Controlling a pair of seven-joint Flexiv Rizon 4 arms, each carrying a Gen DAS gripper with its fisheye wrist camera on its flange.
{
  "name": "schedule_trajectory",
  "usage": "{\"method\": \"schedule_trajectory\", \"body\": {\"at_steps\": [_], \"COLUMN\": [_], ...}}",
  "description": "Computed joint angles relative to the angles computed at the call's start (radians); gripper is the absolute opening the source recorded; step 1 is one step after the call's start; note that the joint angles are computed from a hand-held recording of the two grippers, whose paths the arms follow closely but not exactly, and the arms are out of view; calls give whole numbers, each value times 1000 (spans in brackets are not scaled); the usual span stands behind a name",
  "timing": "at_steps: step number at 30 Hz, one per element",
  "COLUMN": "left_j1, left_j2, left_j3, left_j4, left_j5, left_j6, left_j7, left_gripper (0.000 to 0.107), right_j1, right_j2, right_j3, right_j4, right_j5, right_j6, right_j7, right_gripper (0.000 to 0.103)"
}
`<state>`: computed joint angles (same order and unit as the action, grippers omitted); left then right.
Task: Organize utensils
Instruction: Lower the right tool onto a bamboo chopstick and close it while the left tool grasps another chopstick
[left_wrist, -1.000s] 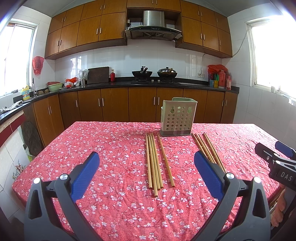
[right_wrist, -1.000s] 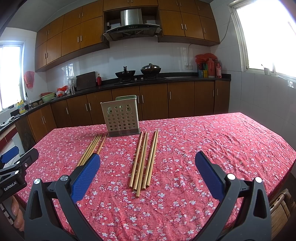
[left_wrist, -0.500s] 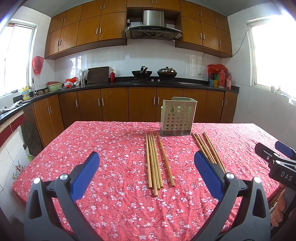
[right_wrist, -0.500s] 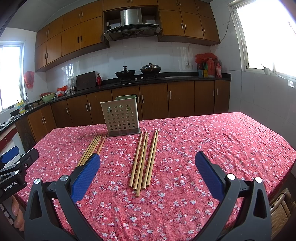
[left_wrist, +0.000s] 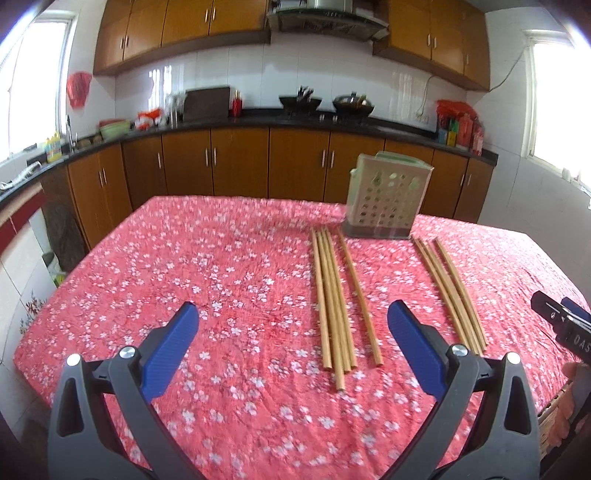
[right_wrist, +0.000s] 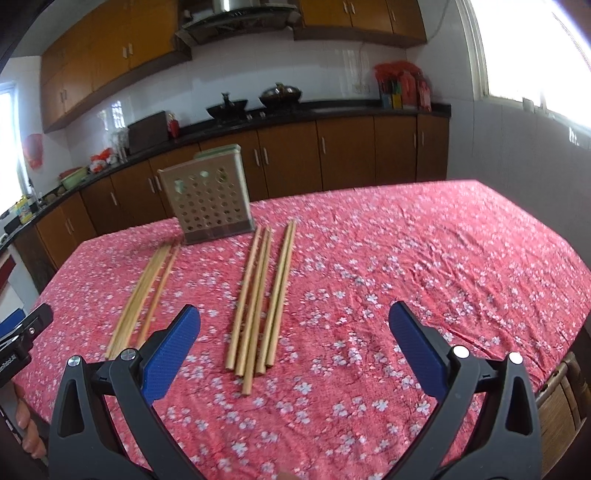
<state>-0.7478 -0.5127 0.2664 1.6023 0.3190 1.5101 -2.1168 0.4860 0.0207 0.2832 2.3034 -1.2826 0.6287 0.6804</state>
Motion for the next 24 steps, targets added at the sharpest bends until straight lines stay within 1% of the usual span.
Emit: {"method": "schedule_trajectory", "body": {"at_steps": [1,3,4,5,6,7,8,9,10,11,13,16,18,19,21,24], "left_j1": [25,71,96,106,124,144,155,163,171,184,191,188,189,192,200,218], "left_j2": [-4,-26,-38,-44,-57,-68,-77,-88,-99,-108,-122,-141,-151,-155,-165,-172], "left_j3": [-29,-78,-105,-115,-136,-159,-173,-183,-194,-211,-223,-222,-224,-229,-243,-270], "left_j4": [-11,-42,-56,-63,-79,-93,-104,-120,-134,-143,-159,-185,-199,-205,-215,-220], "left_j5": [-16,-46,-63,-72,-90,-109,-123,-137,-150,-164,-181,-190,-195,-200,-213,-239], "left_j6": [-20,-56,-67,-73,-88,-103,-116,-137,-155,-166,-179,-201,-217,-225,-240,-256], "left_j7": [25,70,94,104,125,149,167,183,199,219,242,269,285,295,314,350], "left_gripper": [99,99,99,98,94,89,86,82,77,76,73,72,69,67,63,56], "right_j1": [-10,-43,-66,-89,-109,-137,-153,-175,-187,-195,-200,-200,-198,-196,-186,-170], "right_j2": [-1,-10,-21,-32,-42,-62,-75,-100,-115,-132,-160,-198,-209,-212,-213,-205], "right_j3": [-11,-40,-59,-78,-91,-114,-124,-142,-150,-156,-162,-174,-189,-185,-181,-172], "right_j4": [1,5,7,8,9,8,4,-4,-8,-15,-31,-51,-55,-55,-60,-60], "right_j5": [10,29,40,39,26,13,8,-10,-26,-32,-26,-11,-54,-34,-3,62], "right_j6": [24,104,165,229,281,363,407,474,508,532,559,588,605,592,562,487], "right_j7": [-9,-35,-46,-49,-43,-37,-35,-25,-15,-16,-33,-69,-48,-71,-110,-182], "right_gripper": [93,74,70,61,51,47,40,34,32,29,27,26,20,20,11,8]}}
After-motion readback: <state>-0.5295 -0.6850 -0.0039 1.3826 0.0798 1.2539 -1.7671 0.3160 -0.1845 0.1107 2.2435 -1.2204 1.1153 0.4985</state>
